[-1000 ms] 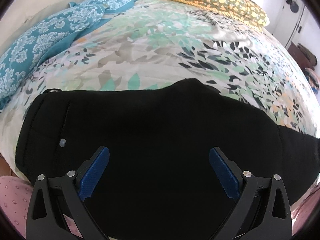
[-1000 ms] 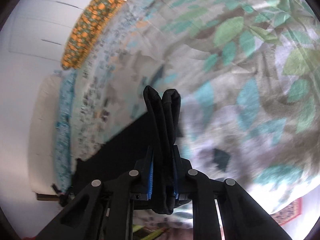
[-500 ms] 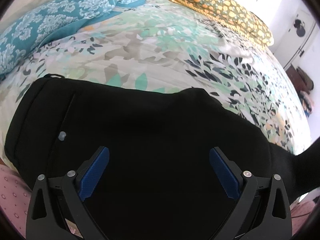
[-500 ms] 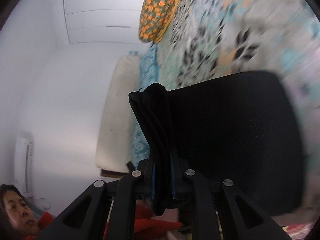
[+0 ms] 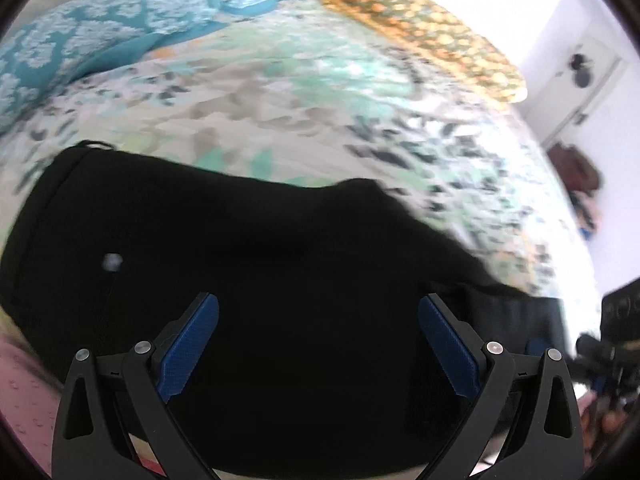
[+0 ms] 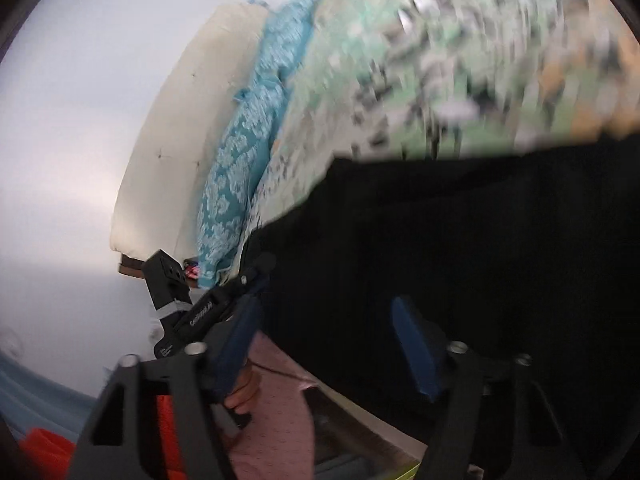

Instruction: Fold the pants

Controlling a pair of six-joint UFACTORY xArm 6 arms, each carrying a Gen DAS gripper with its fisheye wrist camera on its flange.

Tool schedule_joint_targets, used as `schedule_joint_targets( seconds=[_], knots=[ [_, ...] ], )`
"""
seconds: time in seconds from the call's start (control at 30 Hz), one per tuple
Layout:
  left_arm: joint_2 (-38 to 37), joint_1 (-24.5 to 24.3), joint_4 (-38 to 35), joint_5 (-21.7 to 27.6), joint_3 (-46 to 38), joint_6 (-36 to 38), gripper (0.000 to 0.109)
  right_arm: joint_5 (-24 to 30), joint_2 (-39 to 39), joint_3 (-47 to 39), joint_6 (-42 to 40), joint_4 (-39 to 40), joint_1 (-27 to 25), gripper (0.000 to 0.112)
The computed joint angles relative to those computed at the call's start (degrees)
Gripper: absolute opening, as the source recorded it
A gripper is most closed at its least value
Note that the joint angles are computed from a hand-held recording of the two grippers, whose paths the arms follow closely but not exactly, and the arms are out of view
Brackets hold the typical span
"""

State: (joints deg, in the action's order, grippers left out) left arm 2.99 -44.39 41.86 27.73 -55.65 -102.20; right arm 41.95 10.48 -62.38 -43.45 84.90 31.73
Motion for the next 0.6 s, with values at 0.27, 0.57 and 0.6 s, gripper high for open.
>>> schedule_joint_targets(
  seconds=[0.27,0.57,0.6],
  knots=[
    [8.3,-2.8,-15.6,-12.5,-8.1,30.8,0.084,-12.8,-20.9,19.6,-3.2,-2.4,-7.2,0.086],
    [14.0,-4.3,-26.6,-6.5,-13.5,43.1,0.059,-15.6,-24.7,23.8,-3.6,-0.9,-8.1,0.086],
    [14.5,-4.6,-26.1,-5.1,-14.5,43.3,0.059,-15.9,-23.8,22.9,-4.1,-1.2,-7.3,0.086]
  ],
)
